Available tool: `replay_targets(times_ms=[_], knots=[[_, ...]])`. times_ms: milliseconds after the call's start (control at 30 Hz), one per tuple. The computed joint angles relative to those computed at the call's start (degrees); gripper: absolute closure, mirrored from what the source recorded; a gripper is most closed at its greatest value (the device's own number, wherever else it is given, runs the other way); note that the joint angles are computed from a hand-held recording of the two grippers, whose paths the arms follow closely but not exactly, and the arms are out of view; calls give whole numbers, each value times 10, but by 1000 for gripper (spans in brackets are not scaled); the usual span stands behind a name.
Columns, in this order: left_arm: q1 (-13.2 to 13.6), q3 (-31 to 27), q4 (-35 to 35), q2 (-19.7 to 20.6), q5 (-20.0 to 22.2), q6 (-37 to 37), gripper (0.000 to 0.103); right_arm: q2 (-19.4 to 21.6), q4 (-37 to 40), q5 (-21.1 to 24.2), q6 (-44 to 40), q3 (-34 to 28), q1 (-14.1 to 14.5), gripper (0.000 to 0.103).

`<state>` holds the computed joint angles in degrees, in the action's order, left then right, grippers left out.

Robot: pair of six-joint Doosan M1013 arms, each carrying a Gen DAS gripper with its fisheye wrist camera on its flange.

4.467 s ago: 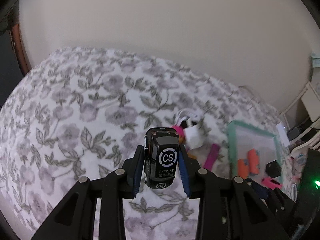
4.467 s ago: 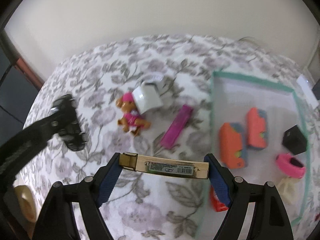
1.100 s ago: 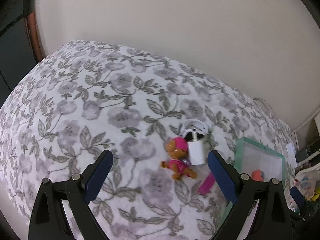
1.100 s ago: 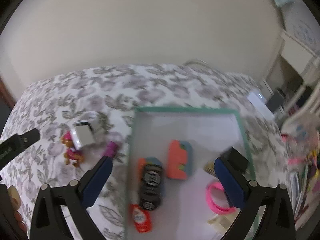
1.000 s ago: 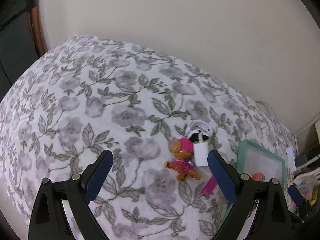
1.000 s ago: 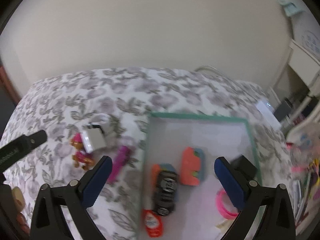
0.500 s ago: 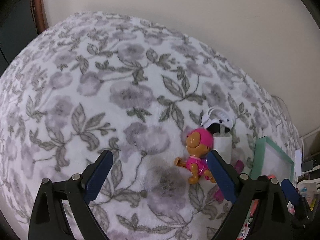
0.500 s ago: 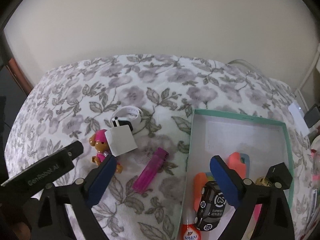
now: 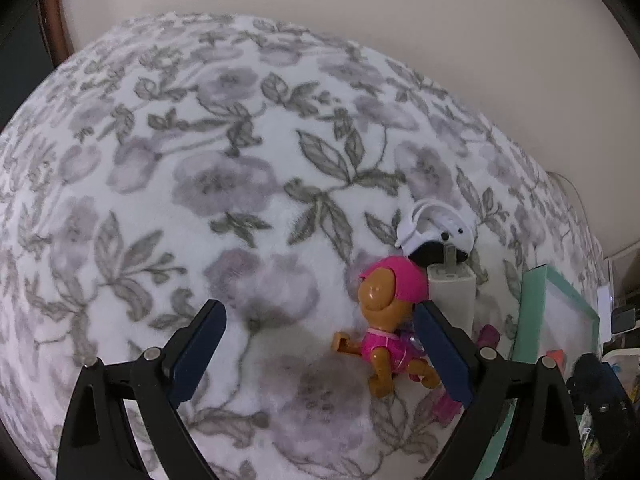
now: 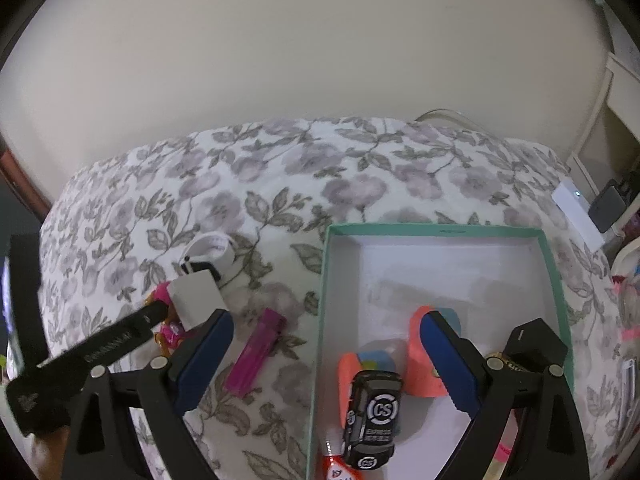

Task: Organize rigid objects
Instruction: 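Grasp the magenta lighter with the right gripper while the left grasps the pink-helmeted toy dog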

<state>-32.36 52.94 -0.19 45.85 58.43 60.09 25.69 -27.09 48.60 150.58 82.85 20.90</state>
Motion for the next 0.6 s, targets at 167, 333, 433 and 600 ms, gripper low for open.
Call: replay_targets(times_ms=[167,333,433,600], knots=[[-4,-8,-4,9,-6,12,8,1,6,0,-7,0,-1,7],[-13,-21,36,19,10,0,8,4,13,3,-13,-2,-1,7],[-12,-22,44,18,14,-10,8,6,16,0,-25,-5,1,7],[-10,-23,90,17,42,-44,8,12,25,-6,-57,-14,7,14]])
